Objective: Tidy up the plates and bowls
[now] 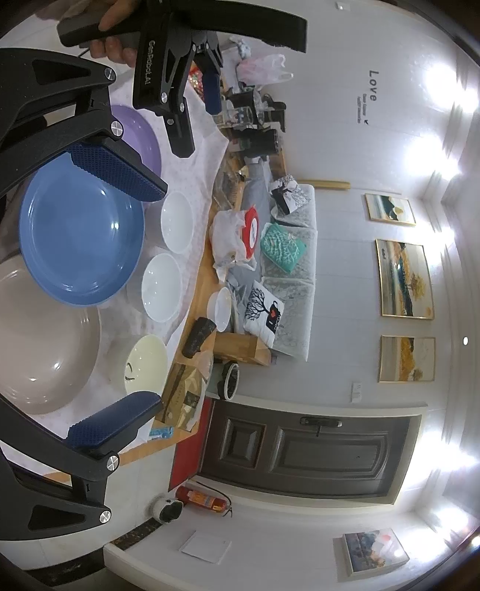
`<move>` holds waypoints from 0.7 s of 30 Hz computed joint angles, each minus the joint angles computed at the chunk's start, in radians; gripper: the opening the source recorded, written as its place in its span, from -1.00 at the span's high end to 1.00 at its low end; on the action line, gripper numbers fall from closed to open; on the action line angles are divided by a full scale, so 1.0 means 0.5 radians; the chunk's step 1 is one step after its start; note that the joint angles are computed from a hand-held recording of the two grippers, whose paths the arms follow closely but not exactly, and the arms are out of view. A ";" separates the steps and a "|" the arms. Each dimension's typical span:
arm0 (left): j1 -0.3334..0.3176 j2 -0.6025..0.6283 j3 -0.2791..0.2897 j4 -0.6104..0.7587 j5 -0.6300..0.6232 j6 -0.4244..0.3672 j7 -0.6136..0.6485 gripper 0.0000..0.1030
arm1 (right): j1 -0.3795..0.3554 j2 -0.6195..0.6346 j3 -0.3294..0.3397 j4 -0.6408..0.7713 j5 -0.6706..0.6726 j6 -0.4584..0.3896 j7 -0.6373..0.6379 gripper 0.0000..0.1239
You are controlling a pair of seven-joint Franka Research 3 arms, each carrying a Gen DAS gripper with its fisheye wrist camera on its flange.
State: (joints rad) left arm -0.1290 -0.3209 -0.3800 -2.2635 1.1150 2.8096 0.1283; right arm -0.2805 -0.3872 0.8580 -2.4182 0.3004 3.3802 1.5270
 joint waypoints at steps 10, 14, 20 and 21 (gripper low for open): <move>-0.001 -0.025 0.011 -0.024 -0.050 0.015 0.053 -0.99 | 0.025 0.019 -0.015 0.004 -0.003 0.003 0.002 -0.64; -0.003 -0.017 0.024 -0.027 -0.100 0.053 0.116 -0.99 | 0.013 0.038 0.015 -0.004 0.026 0.029 0.012 -0.64; 0.030 -0.003 0.028 -0.038 -0.121 0.170 0.155 -0.99 | 0.193 0.103 -0.129 -0.006 0.047 0.024 -0.062 -0.64; 0.034 0.002 0.025 -0.036 -0.129 0.174 0.165 -0.99 | 0.232 0.121 -0.168 -0.007 0.049 0.032 -0.077 -0.64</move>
